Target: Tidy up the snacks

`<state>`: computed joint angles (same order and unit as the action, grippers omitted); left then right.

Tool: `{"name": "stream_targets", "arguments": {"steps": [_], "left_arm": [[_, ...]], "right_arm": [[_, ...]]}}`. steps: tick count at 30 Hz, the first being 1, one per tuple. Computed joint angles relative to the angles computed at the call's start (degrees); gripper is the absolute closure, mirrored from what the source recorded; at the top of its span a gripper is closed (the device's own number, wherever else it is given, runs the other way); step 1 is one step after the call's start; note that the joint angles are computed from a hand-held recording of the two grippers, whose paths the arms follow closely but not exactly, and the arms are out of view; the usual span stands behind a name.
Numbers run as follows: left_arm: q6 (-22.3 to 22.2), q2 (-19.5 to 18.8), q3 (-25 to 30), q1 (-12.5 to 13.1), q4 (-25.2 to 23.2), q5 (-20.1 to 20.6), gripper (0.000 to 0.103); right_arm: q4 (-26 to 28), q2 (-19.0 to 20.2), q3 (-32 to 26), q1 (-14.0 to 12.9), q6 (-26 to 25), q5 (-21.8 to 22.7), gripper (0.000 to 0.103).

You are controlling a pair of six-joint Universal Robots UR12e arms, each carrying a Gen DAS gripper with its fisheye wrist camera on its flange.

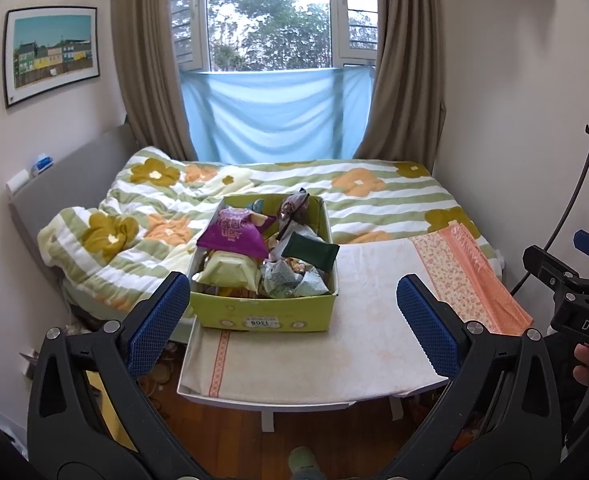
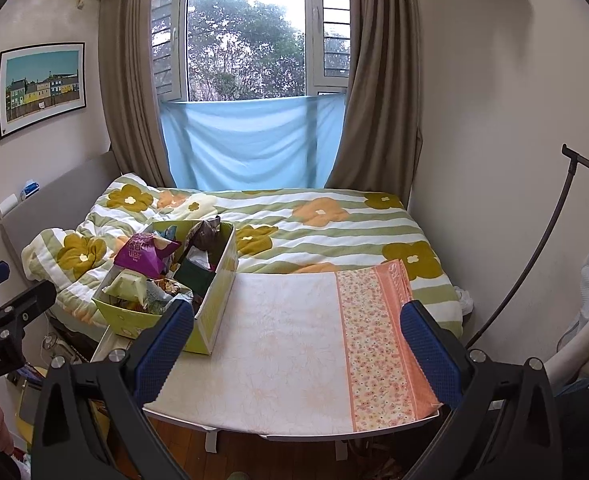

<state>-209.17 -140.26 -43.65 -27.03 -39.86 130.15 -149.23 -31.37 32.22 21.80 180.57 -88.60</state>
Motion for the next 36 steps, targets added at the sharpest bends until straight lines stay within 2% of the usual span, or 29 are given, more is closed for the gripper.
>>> {"name": "stream_targets", "arguments": {"steps": [29,36], "left_arm": [[0.03,0.75,-1.67,1.52,1.31,-3.15,0.001],[0.68,0.42,-1.26,1.46,1.32,-1.84,0.001]], "right_arm": [[2.9,2.62,-5.02,0.53,0.69,-1.31,0.0],[2.96,2.59,-5.0,0.53,0.7,-1.3,0.0]]}}
